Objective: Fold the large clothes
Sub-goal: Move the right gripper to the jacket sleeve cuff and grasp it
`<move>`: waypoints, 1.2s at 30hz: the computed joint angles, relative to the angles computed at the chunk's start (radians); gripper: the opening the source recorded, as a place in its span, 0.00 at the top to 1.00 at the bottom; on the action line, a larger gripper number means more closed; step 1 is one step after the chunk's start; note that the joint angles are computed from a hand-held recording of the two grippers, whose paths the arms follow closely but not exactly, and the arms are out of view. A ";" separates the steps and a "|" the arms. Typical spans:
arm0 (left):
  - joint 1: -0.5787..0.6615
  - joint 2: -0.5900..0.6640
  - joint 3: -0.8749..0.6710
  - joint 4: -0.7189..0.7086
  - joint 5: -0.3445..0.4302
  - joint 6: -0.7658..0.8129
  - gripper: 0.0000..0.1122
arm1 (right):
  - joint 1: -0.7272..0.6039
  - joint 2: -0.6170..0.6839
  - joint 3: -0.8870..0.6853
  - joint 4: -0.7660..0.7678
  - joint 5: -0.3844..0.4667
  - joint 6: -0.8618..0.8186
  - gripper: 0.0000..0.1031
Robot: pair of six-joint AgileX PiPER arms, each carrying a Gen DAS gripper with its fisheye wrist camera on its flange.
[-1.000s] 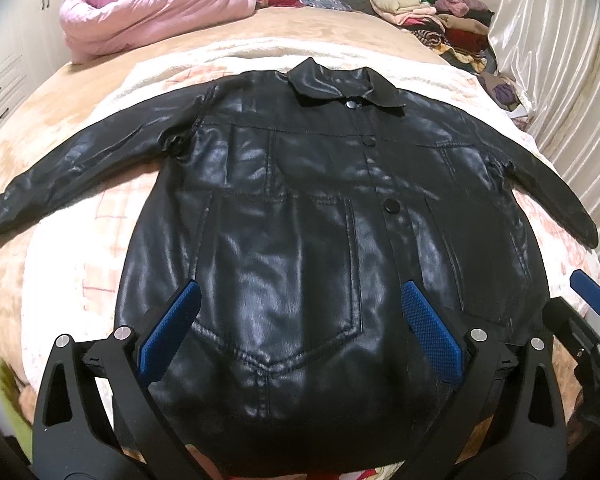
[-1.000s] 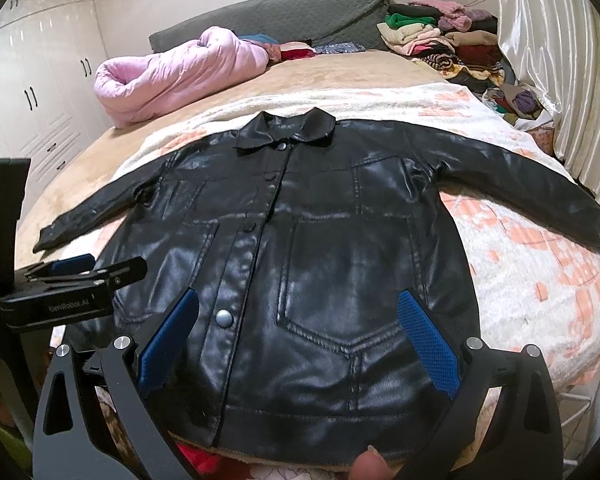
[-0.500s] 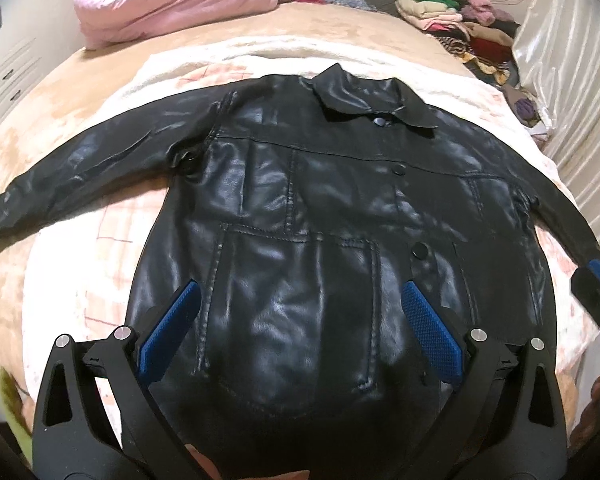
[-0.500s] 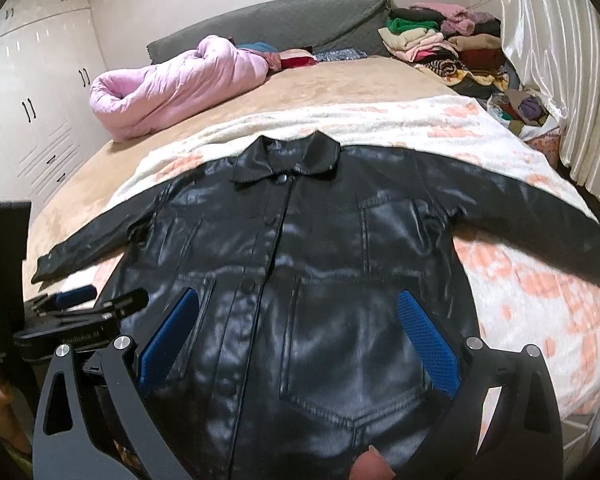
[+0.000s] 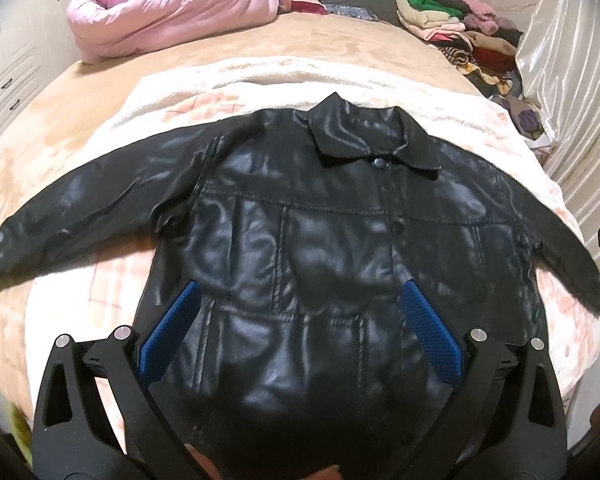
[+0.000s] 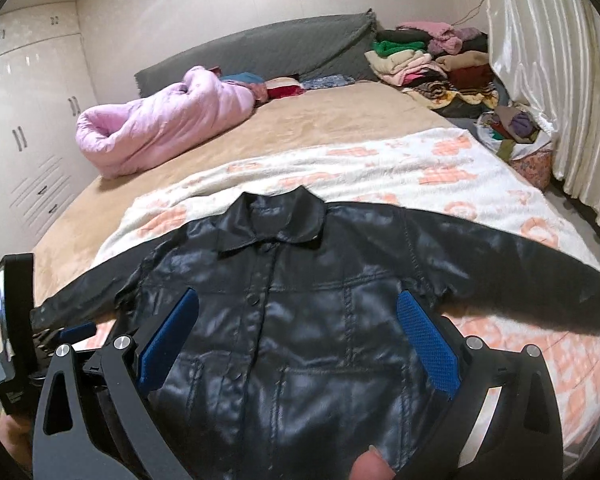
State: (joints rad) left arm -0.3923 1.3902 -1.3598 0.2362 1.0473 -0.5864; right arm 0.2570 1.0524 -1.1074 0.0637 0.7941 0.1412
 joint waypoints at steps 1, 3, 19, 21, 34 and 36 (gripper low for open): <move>0.002 0.015 -0.020 -0.005 0.005 0.003 0.16 | -0.014 0.010 -0.010 0.009 0.000 -0.005 0.04; 0.005 0.040 -0.057 -0.016 0.007 0.012 0.16 | -0.049 0.026 -0.024 0.047 -0.011 -0.037 0.04; -0.027 0.276 -0.395 0.000 0.065 0.026 0.16 | -0.266 0.185 -0.125 0.149 -0.078 -0.101 0.04; -0.032 0.307 -0.433 -0.011 0.072 0.032 0.16 | -0.306 0.205 -0.128 0.177 -0.089 -0.119 0.04; -0.086 0.519 -0.638 -0.060 0.106 0.063 0.16 | -0.519 0.295 -0.111 0.273 -0.157 -0.202 0.04; -0.097 0.545 -0.657 -0.055 0.110 0.064 0.16 | -0.545 0.303 -0.099 0.263 -0.175 -0.192 0.04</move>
State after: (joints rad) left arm -0.4889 1.9357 -2.0167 0.1807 1.1575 -0.5229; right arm -0.2884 1.3554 -1.2065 0.3271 0.6194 -0.0509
